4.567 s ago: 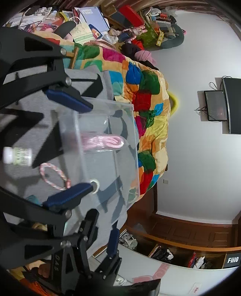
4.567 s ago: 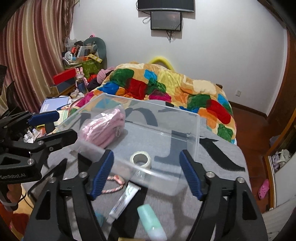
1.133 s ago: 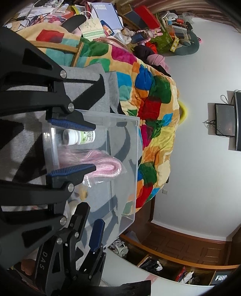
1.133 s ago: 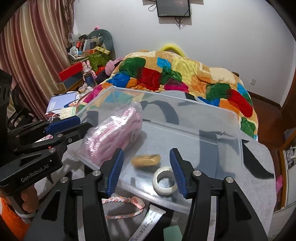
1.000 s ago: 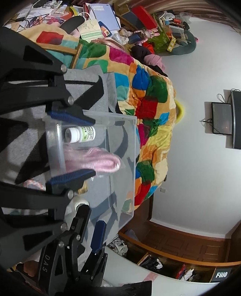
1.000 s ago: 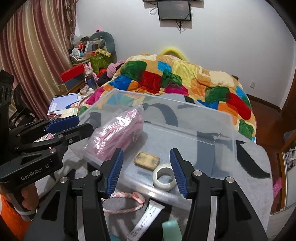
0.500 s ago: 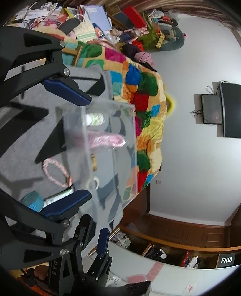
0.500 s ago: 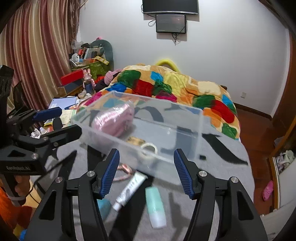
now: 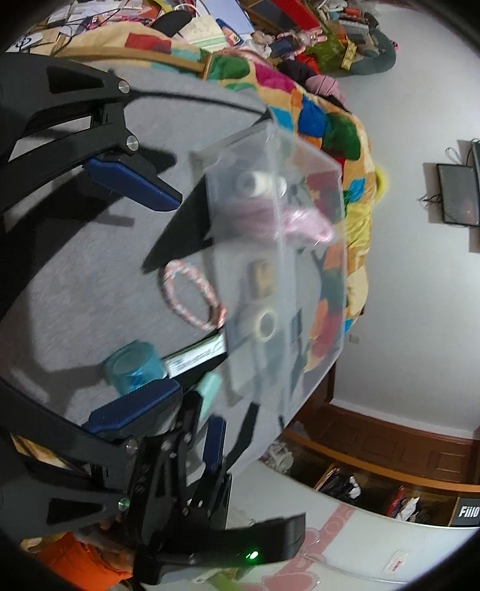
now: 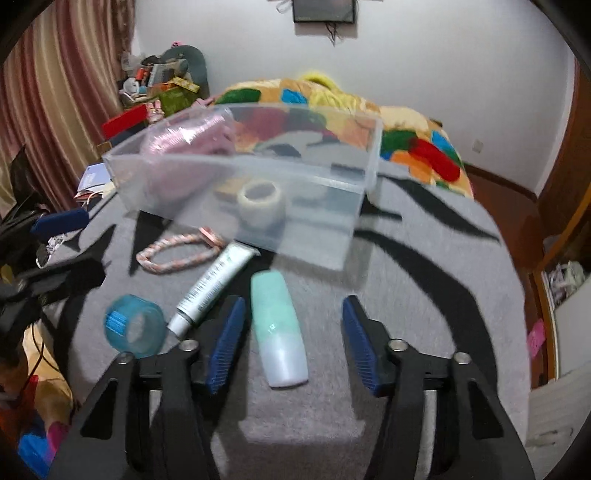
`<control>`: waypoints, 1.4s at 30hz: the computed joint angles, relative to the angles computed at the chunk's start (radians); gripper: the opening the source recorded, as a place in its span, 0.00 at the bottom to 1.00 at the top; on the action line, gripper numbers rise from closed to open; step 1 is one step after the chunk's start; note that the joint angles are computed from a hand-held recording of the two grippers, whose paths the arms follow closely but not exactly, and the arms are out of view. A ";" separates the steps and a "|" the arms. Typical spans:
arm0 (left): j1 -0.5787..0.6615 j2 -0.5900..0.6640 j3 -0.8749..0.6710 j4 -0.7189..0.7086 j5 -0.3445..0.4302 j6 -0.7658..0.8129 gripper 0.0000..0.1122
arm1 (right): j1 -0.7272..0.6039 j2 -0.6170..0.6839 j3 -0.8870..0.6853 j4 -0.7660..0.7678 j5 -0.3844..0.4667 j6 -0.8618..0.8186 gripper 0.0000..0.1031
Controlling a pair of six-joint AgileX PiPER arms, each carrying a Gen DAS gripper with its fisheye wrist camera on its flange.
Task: Organize objects
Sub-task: 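Grasp the blue tape roll with the left gripper while the right grasps the mint-green bottle, then place the tape roll and mint-green bottle into the clear box, opening both grippers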
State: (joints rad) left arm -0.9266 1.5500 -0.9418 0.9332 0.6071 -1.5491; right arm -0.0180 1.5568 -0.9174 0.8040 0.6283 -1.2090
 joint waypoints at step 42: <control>0.063 -0.056 -0.081 0.047 0.015 0.056 0.16 | -0.050 -0.160 -0.034 0.172 0.119 -0.067 0.22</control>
